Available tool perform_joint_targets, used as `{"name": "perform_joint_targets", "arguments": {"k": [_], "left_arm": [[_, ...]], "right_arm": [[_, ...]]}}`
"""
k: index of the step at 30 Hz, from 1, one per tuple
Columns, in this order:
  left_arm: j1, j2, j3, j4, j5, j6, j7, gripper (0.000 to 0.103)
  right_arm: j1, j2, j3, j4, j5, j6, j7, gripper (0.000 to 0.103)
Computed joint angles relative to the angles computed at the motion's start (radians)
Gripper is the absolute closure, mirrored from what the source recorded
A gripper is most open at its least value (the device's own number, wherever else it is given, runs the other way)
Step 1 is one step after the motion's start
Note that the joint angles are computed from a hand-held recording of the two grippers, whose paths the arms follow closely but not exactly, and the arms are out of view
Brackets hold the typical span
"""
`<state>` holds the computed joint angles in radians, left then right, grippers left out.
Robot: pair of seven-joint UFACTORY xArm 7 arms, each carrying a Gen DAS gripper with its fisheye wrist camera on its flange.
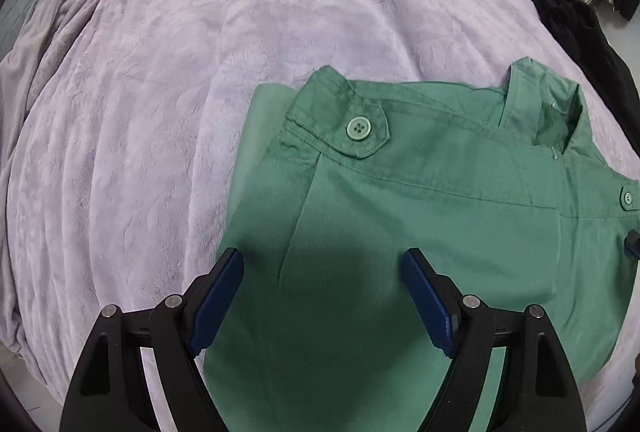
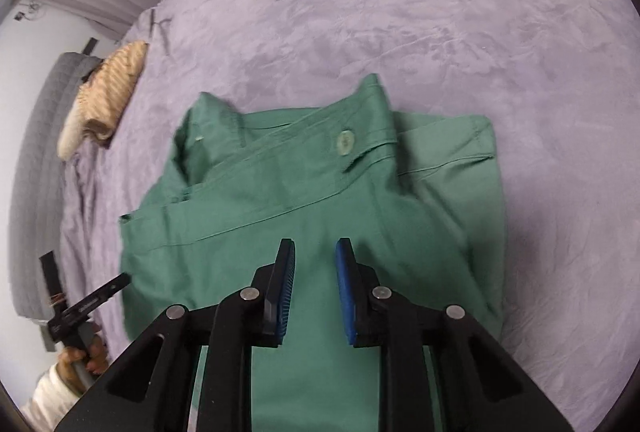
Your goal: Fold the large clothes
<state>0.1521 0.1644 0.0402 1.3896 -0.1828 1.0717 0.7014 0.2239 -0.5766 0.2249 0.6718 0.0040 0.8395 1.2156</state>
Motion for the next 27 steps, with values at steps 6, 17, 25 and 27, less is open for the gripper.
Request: {"name": "perform_joint_targets", "arguments": {"k": [6,17,25,27], "left_arm": [[0.020,0.003,0.010,0.015,-0.012,0.002,0.010,0.020],[0.068,-0.024,0.040,0.002,0.032,0.024,0.079,0.020],[0.071,-0.045,0.050,-0.091,0.091,-0.035,0.070,0.020],[0.069,-0.049,0.050,-0.106,0.102,-0.043,0.055,0.020]], "right_arm": [[-0.072,-0.139,-0.012,-0.132,-0.022,0.069,0.146,0.087],[0.006,-0.173,-0.018,-0.106,0.039,0.197,0.033,0.077],[0.027,-0.236,0.014,-0.111,0.054,0.346,0.052,0.101],[0.022,-0.250,0.012,-0.128,0.065,0.411,0.069,0.101]]}}
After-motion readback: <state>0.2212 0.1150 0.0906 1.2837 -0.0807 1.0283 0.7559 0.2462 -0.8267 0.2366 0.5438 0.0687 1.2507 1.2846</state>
